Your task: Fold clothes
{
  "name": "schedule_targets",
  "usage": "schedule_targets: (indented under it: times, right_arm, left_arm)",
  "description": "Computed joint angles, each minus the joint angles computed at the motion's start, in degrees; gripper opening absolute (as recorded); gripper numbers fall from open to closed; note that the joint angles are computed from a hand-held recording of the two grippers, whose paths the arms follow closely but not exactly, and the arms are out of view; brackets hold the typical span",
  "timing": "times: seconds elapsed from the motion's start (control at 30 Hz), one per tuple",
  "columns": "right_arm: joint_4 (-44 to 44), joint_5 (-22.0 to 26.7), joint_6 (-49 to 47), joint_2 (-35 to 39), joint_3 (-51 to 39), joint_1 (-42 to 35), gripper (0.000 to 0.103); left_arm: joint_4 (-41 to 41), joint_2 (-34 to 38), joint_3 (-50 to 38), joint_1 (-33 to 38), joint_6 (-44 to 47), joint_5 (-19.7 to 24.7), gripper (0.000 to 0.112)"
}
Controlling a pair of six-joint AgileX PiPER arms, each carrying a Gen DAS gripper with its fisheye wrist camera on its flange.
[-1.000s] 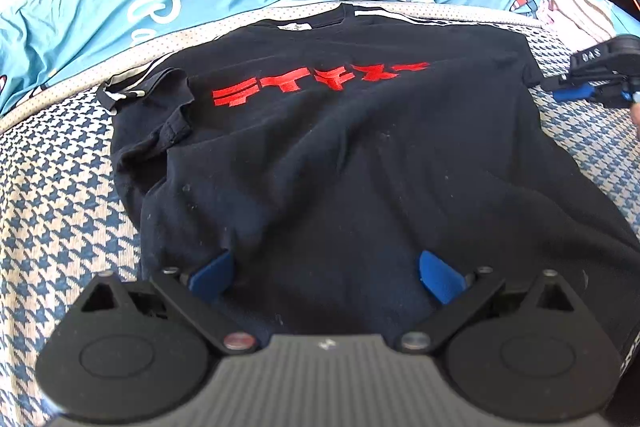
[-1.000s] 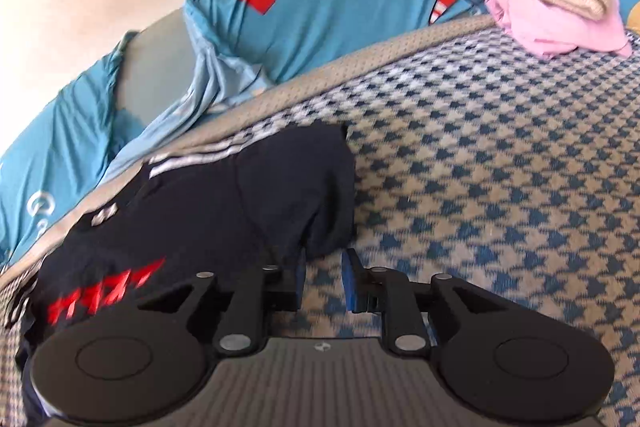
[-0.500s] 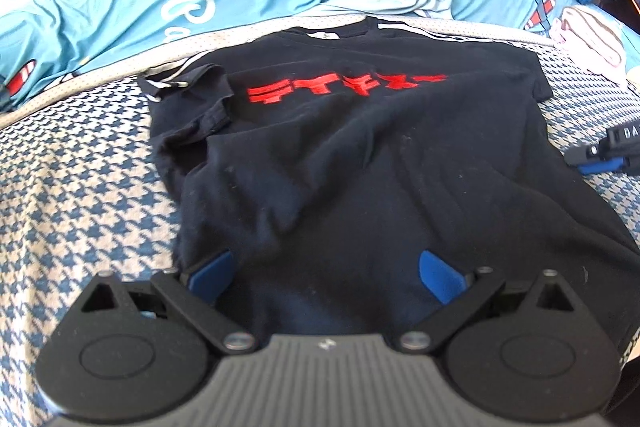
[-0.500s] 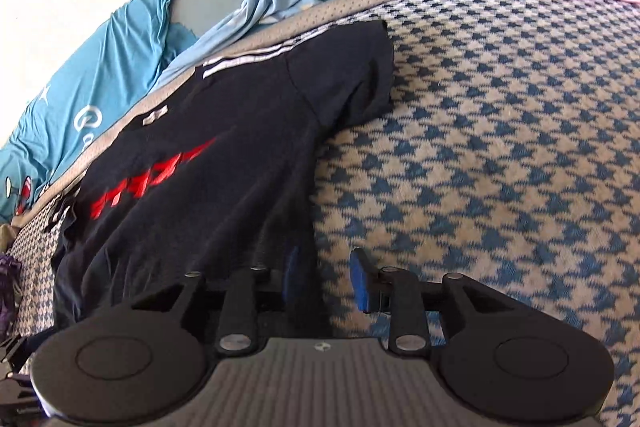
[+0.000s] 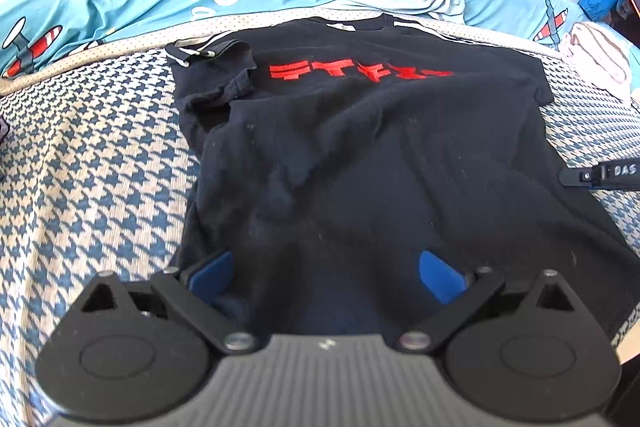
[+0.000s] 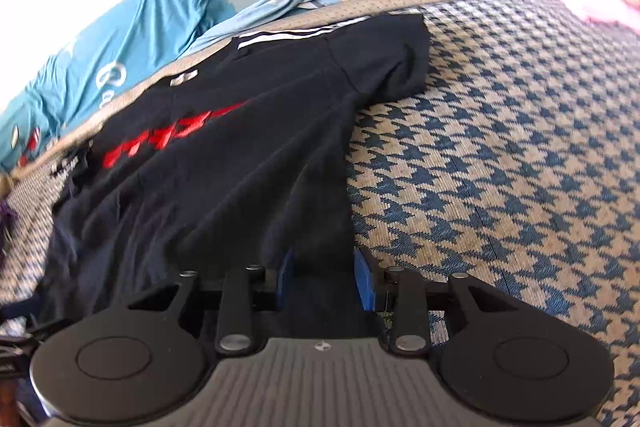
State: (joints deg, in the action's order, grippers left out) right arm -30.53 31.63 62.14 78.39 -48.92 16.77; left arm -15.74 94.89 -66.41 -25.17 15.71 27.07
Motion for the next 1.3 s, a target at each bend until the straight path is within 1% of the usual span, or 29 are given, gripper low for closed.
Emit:
schedule_targets:
  times: [0.03, 0.07, 0.1, 0.2, 0.3, 0.33, 0.43, 0.53, 0.63, 0.7, 0.83, 0.93, 1.07, 1.3]
  right_arm:
    - [-2.52, 1.09, 1.91, 0.25, -0.1, 1.17, 0.011]
    - [-4.82, 2.19, 3.65, 0.5, -0.18, 2.3, 0.007]
    - [-5.85, 2.3, 5.14, 0.32, 0.02, 2.79, 0.006]
    - [-10.5, 5.7, 12.31, -0.55, 0.27, 5.25, 0.004]
    - [-13.13, 10.28, 18.31, -2.11, 0.62, 7.12, 0.004]
    - [-13.56, 11.54, 19.44, -2.3, 0.64, 7.55, 0.003]
    - [-13.67, 12.31, 19.35, -1.52, 0.68, 7.64, 0.001]
    - [-13.54, 13.49, 20.59, -1.59, 0.56, 8.1, 0.002]
    - [-12.17, 14.66, 23.42, -3.17, 0.72, 8.33, 0.006]
    - [-12.71, 16.81, 25.42, -4.57, 1.02, 10.01, 0.007]
    - [-12.84, 20.74, 29.07, -8.51, 2.82, 13.58, 0.013]
    - [-10.71, 20.45, 31.19, -12.33, 5.05, 14.75, 0.014]
    - [-10.53, 22.67, 34.61, -14.61, 6.98, 18.26, 0.017]
    - [-12.27, 25.24, 39.93, -15.23, 8.43, 24.06, 0.022]
  left_arm:
    - [0.23, -0.32, 0.54, -0.14, -0.32, -0.24, 0.1]
    - [0.51, -0.65, 1.07, -0.29, -0.7, -0.48, 0.1]
    - [0.8, -1.02, 1.61, -0.43, -0.95, -0.75, 0.1]
    - [0.23, -2.38, 3.26, -0.39, -0.41, -0.97, 0.1]
    - [-0.74, -3.49, 4.37, -0.05, 0.21, 0.67, 0.1]
    - [-0.12, -4.1, 5.15, -0.33, -0.04, 0.56, 0.1]
    - [2.41, -6.17, 7.81, -1.5, -1.17, -0.38, 0.1]
    - [3.84, -8.16, 10.24, -2.34, -1.96, -0.91, 0.101]
    - [4.07, -9.9, 12.15, -2.76, -2.01, -1.29, 0.101]
    - [3.71, -10.66, 12.86, -2.8, -1.99, -1.26, 0.101]
    - [2.63, -11.76, 13.65, -2.65, -1.86, -1.01, 0.101]
    - [2.36, -12.22, 14.03, -2.56, -2.03, -0.98, 0.101]
    - [2.57, -12.66, 14.37, -2.61, -2.59, -0.99, 0.101]
    - [2.3, -13.23, 14.79, -2.41, -2.96, -0.91, 0.101]
